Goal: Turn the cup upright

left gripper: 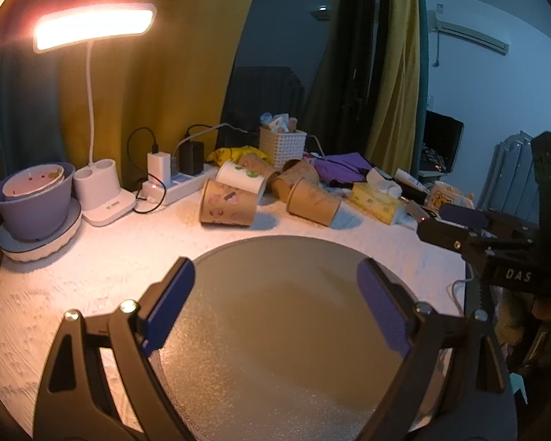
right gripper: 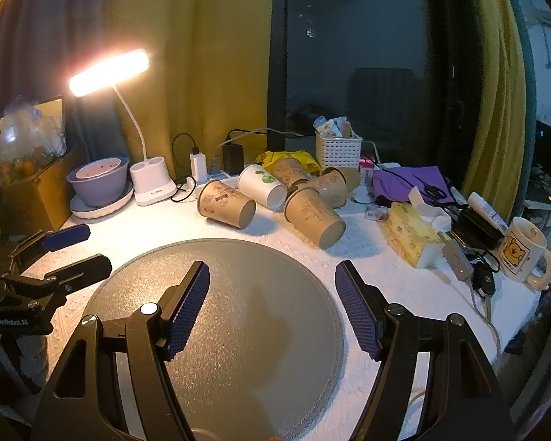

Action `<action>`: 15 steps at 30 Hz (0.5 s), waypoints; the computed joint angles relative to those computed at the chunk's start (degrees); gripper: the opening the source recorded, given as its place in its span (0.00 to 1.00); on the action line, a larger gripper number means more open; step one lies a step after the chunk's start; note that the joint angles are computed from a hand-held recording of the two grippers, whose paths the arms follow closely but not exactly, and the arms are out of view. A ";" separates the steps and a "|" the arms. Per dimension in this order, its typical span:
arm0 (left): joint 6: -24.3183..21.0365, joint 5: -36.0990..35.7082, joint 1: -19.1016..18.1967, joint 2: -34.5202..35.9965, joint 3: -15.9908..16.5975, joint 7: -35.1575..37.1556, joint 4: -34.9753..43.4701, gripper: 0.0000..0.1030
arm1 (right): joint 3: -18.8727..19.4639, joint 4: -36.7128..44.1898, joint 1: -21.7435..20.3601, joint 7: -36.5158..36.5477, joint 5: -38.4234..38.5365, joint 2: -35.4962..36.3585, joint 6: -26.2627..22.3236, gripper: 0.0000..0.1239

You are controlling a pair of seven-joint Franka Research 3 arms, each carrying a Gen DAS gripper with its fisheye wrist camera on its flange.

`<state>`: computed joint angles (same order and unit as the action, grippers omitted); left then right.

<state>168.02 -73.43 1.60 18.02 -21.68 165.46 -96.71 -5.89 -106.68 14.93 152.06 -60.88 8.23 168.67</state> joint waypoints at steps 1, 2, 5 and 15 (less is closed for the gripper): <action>0.24 -0.26 0.05 -0.03 -0.07 0.22 -0.07 0.88 | 0.06 0.20 -0.18 -0.65 0.55 0.33 0.23 0.60; 0.28 -0.12 -0.01 -0.05 0.01 -0.20 -0.12 0.88 | 0.05 0.35 -0.32 -1.38 1.28 0.70 0.49 0.60; 0.61 0.66 -0.13 0.13 0.14 -1.13 -0.01 0.88 | -0.14 0.52 -0.81 -5.29 5.82 1.88 2.03 0.60; 2.18 31.04 -9.57 5.77 11.05 -33.92 3.39 0.88 | 5.70 3.88 -8.39 -33.07 32.61 8.19 5.82 0.60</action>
<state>170.20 -42.39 -7.97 23.79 -10.63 131.54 -93.32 -0.19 -102.80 6.55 118.99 -28.26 16.43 174.49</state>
